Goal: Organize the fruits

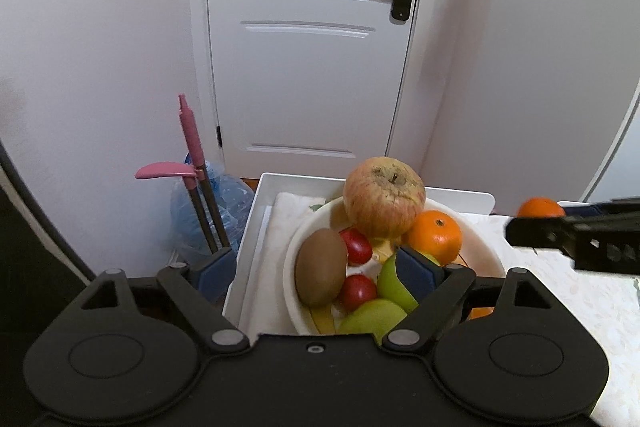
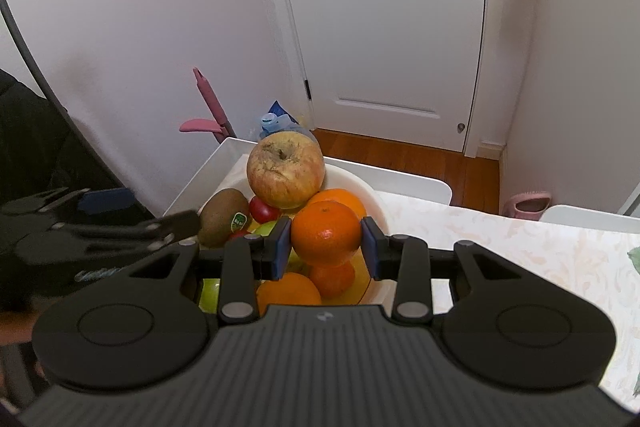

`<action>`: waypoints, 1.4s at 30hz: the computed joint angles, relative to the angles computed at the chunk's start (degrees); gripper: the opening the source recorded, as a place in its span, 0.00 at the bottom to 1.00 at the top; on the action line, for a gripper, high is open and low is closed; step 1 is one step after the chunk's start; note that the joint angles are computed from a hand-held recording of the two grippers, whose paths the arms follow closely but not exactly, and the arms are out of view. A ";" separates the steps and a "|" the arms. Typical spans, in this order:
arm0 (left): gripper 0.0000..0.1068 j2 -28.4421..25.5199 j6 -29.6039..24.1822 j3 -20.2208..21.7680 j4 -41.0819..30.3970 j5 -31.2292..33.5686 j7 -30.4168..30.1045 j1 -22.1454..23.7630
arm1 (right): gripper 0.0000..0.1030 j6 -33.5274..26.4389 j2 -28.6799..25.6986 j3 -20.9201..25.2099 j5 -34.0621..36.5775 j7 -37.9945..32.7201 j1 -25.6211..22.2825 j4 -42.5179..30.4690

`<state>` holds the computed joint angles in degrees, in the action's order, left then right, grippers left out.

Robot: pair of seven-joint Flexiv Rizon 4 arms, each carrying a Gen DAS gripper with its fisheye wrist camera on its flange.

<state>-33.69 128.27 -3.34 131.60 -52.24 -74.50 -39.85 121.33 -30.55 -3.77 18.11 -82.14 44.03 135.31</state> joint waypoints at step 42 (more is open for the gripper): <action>0.85 4.61 11.39 -8.38 3.07 -20.72 7.85 -9.25 | 0.95 8.03 3.69 -0.66 11.74 -7.40 5.26 7.13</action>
<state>-29.09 139.66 -11.72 134.67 -72.95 -66.64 -49.10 129.36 -26.86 -4.43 29.85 -89.54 49.29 142.45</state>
